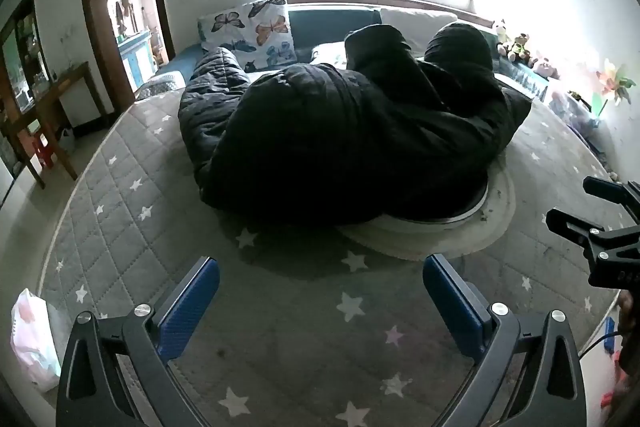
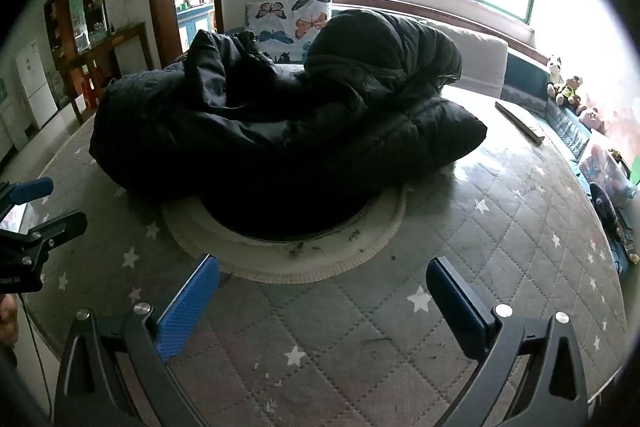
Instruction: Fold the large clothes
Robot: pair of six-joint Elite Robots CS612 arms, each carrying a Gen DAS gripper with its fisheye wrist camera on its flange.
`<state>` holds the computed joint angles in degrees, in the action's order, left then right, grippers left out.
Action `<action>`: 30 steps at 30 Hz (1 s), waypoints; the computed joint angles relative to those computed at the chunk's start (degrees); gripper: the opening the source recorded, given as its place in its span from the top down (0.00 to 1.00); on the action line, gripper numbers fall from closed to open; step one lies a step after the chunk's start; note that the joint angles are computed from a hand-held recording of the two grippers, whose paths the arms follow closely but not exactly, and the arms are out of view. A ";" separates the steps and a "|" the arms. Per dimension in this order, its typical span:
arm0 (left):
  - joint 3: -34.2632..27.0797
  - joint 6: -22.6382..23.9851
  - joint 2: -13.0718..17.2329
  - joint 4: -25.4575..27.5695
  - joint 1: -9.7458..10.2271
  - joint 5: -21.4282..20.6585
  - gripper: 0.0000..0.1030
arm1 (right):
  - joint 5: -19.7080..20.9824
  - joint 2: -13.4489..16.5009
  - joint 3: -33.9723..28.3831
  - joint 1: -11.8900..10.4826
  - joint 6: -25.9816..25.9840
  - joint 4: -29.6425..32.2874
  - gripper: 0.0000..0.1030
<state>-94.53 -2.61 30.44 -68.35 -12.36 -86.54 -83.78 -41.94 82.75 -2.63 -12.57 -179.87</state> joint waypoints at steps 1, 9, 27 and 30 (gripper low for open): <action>0.01 0.04 -0.03 0.06 -0.01 -0.02 0.00 | 0.07 0.01 -0.03 -0.01 0.00 0.03 0.00; 0.04 -0.10 -0.24 0.56 -0.03 -0.07 0.00 | 0.39 0.10 -0.28 -0.05 -0.06 0.24 0.00; -0.01 -0.01 -0.33 0.74 -0.09 -0.10 0.00 | 0.30 -0.12 0.19 0.07 -0.07 -0.14 0.00; 0.03 0.05 -0.32 0.79 -0.16 0.15 0.00 | 0.50 -0.16 0.17 0.03 0.12 0.10 0.00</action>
